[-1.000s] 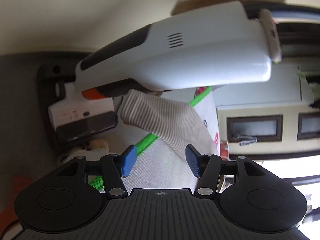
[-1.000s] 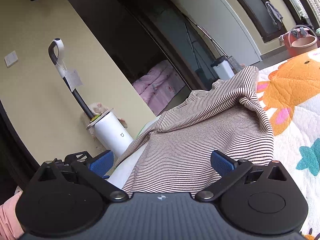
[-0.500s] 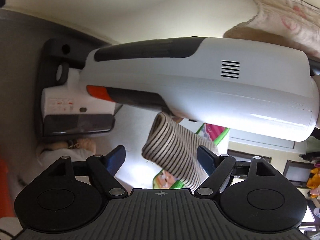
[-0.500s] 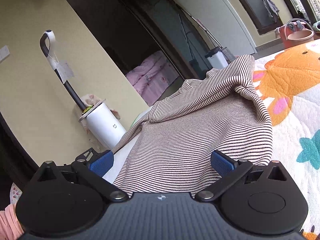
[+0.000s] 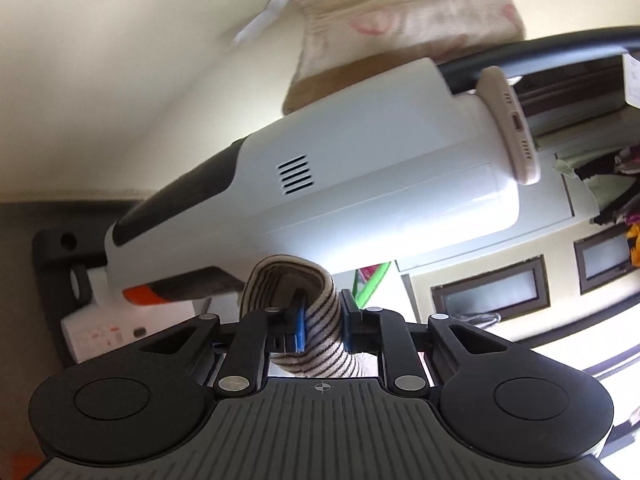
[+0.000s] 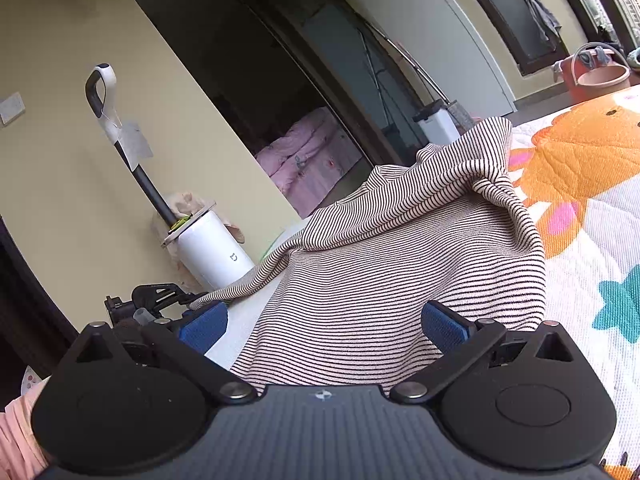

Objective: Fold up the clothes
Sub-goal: 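Lift the sleeve with the left gripper and carry it across the sweater body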

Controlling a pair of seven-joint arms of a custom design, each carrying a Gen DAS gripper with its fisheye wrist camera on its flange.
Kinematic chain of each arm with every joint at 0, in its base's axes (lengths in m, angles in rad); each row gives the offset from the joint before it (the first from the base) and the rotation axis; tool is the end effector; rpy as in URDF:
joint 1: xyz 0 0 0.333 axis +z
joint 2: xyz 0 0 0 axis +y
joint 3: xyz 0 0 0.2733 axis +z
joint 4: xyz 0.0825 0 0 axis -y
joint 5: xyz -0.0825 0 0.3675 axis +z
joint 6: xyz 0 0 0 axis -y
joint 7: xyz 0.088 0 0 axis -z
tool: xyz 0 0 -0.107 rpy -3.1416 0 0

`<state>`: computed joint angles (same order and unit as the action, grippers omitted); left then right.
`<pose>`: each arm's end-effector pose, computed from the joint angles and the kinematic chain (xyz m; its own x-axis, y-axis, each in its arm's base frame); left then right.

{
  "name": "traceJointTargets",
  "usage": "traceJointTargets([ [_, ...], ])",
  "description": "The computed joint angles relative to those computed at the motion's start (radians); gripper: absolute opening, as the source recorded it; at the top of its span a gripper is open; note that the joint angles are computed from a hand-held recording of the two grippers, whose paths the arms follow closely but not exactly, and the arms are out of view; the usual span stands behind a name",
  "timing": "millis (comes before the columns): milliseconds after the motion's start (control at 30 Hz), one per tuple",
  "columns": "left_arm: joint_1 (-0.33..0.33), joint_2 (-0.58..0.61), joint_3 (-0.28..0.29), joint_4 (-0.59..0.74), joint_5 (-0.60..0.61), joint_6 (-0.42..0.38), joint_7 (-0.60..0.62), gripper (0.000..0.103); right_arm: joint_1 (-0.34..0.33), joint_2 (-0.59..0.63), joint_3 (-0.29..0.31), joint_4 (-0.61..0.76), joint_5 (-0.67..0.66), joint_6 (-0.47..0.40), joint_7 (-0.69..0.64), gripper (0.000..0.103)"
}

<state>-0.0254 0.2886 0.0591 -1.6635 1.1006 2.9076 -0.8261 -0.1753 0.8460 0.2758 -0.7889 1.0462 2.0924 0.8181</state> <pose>0.6559 -0.0364 0.4900 0.5087 -0.2527 0.8230 0.0835 -0.9370 -0.3393 0.7560 0.0165 0.4983 0.5769 -0.5413 -0.6117 -0.6682 0.1179 -0.7346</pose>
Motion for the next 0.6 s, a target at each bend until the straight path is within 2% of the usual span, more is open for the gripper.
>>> traceJointTargets([
  [67, 0.011, 0.004, -0.022, 0.030, -0.046, -0.015, 0.110, 0.015, -0.006, -0.006, 0.005, -0.011, 0.011, 0.003, -0.011, 0.103],
  [200, 0.006, 0.036, -0.038, 0.115, -0.111, -0.025, 0.250, 0.014, -0.012, -0.017, 0.008, -0.029, 0.030, 0.008, -0.024, 0.103],
  [400, 0.012, 0.185, -0.118, 0.379, -0.339, -0.095, 0.673, 0.012, -0.020, -0.036, 0.009, -0.058, 0.057, 0.012, -0.049, 0.103],
  [433, 0.016, 0.221, -0.140, 0.436, -0.378, -0.102, 0.759, 0.012, -0.021, -0.038, 0.008, -0.061, 0.060, 0.012, -0.051, 0.103],
  [533, 0.052, 0.345, -0.268, 0.610, -0.520, -0.104, 1.116, 0.014, -0.018, -0.039, 0.002, -0.061, 0.062, 0.010, -0.049, 0.103],
  [567, 0.060, 0.385, -0.318, 0.668, -0.563, -0.115, 1.241, 0.018, -0.017, -0.039, 0.001, -0.060, 0.062, 0.010, -0.049, 0.103],
  [600, 0.067, 0.417, -0.362, 0.706, -0.603, -0.114, 1.341, 0.028, -0.016, -0.038, 0.001, -0.059, 0.061, 0.010, -0.049, 0.103],
])
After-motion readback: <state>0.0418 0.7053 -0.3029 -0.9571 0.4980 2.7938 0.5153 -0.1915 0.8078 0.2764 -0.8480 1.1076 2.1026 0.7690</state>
